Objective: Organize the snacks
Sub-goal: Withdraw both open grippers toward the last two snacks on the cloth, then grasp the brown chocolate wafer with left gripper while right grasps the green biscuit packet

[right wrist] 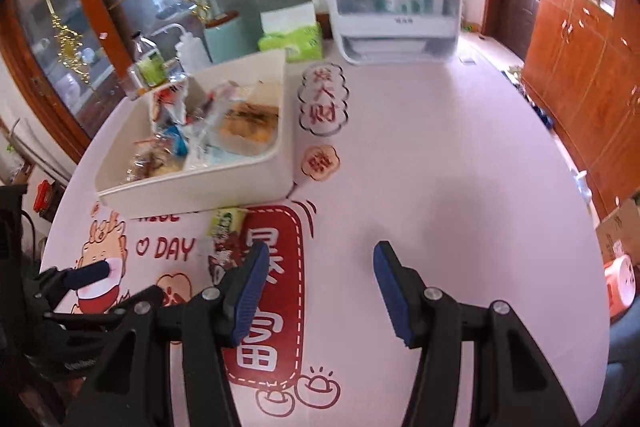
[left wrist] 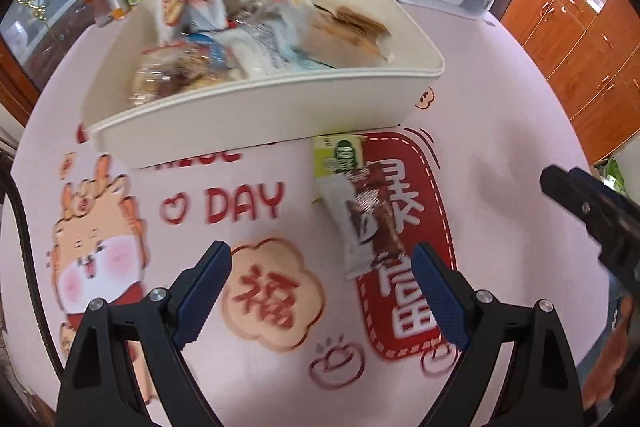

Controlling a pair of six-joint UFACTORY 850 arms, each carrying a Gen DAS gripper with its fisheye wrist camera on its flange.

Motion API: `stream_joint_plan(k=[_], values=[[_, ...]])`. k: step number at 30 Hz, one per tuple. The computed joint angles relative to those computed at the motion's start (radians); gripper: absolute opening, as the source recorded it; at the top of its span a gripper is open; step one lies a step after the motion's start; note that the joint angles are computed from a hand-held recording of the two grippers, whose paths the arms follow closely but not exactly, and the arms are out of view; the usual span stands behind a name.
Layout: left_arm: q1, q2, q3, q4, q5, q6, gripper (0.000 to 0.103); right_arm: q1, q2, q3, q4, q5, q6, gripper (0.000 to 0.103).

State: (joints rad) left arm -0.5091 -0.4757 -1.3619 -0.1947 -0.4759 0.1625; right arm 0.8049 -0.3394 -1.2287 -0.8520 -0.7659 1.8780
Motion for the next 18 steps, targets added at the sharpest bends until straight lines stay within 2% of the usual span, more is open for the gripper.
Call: stream_joint_plan(k=[5, 11, 14, 16, 18], values=[[-0.035, -0.083, -0.053, 0.089, 0.011, -0.129, 0.091, -0.022, -0.04, -0.012, 0.033, 0.012, -0.018, 0.055], [-0.05, -0.152, -0.101, 0.128, 0.001, -0.22, 0.09, -0.041, -0.076, -0.03, 0.058, 0.038, -0.037, 0.055], [-0.042, -0.159, -0.101, 0.086, 0.004, -0.181, 0.077, -0.049, -0.096, -0.047, 0.07, 0.062, -0.061, 0.055], [-0.038, -0.15, -0.085, 0.115, 0.028, -0.203, 0.069, -0.053, -0.113, -0.065, 0.077, 0.074, -0.083, 0.055], [-0.027, -0.139, -0.068, 0.11, 0.045, -0.189, 0.057, -0.057, -0.133, -0.086, 0.087, 0.089, -0.107, 0.055]])
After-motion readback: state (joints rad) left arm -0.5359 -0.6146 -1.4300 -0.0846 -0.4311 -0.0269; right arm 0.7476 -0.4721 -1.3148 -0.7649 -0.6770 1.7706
